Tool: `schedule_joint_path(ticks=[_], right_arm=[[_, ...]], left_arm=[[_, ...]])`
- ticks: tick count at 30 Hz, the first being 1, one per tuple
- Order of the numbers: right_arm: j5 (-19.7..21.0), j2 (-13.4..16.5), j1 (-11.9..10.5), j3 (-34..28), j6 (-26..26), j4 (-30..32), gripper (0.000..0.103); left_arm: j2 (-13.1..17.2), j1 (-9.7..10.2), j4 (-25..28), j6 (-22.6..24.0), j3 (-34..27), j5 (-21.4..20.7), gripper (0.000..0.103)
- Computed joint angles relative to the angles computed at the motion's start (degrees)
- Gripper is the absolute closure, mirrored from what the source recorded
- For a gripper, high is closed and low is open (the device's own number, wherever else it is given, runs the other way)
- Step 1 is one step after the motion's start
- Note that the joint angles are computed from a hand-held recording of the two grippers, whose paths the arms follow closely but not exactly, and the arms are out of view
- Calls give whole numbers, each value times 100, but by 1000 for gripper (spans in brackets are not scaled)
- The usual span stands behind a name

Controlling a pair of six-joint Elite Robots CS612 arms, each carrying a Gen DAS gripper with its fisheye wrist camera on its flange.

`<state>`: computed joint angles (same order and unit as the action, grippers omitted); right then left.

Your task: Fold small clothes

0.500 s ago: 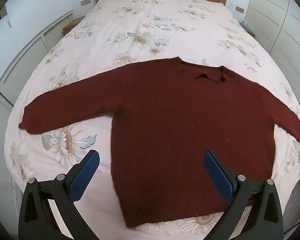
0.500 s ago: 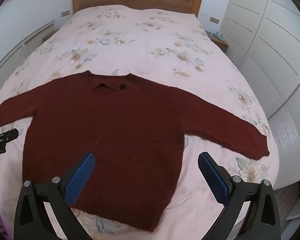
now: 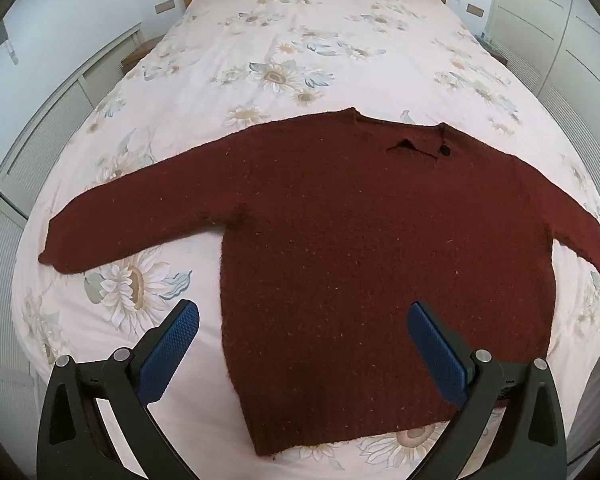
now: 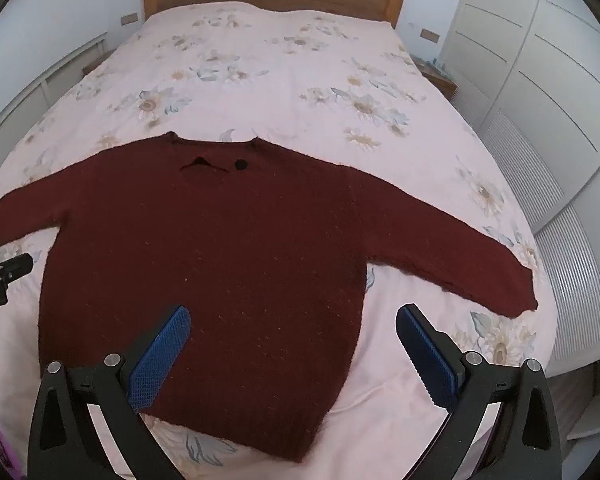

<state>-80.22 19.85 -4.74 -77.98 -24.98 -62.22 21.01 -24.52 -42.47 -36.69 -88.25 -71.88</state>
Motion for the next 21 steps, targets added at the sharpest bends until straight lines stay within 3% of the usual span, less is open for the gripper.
schedule_joint_path(ticks=[21], right_arm=[[-82,-15,-5,41,-11,-28,0]], left_arm=[[22,5,-14,97,28,-5,1]])
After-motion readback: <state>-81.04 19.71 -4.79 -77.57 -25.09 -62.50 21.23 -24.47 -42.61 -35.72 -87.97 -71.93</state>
